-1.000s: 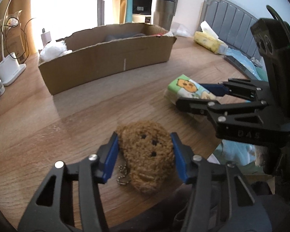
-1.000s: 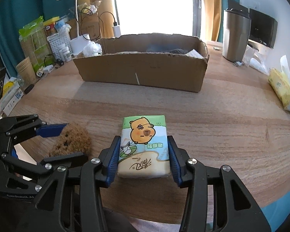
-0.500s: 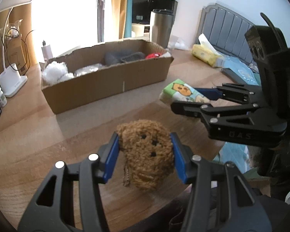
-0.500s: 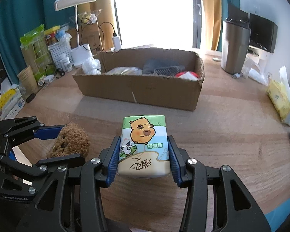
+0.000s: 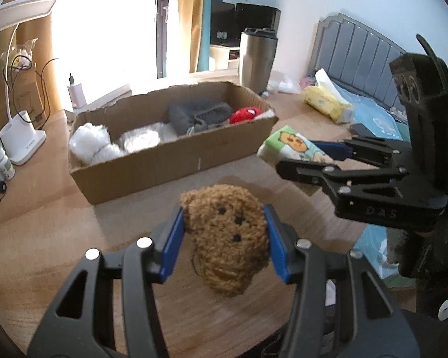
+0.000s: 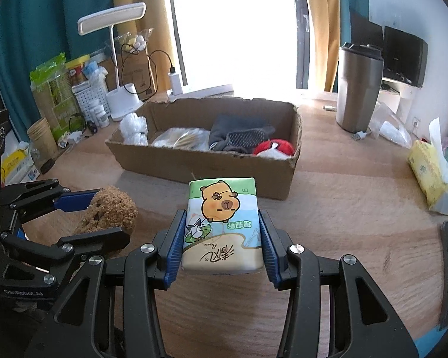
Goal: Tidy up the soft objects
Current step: 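Lift the teddy bear with the left tool while the right tool lifts the tissue pack toward the box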
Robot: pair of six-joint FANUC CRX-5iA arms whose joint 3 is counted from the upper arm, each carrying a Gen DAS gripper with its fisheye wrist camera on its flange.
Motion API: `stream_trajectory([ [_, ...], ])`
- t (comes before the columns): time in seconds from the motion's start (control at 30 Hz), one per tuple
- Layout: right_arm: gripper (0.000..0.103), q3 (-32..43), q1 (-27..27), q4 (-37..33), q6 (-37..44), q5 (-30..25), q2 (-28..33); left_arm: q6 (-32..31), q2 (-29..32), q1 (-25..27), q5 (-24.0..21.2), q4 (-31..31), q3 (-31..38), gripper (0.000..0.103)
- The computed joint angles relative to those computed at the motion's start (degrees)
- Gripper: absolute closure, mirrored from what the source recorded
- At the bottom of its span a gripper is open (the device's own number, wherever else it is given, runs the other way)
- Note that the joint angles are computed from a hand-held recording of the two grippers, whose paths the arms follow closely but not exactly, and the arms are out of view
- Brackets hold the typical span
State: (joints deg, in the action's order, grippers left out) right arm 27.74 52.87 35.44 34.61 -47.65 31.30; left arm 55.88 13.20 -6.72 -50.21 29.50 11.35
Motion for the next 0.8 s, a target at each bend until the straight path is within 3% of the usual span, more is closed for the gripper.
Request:
stream_trajectory([
  [0.8,0.054,3.2,-3.4,-0.2,2.5,2.2,0.7,5.7,7.4,-0.4,-0.3,-2.4,12.7,0.051],
])
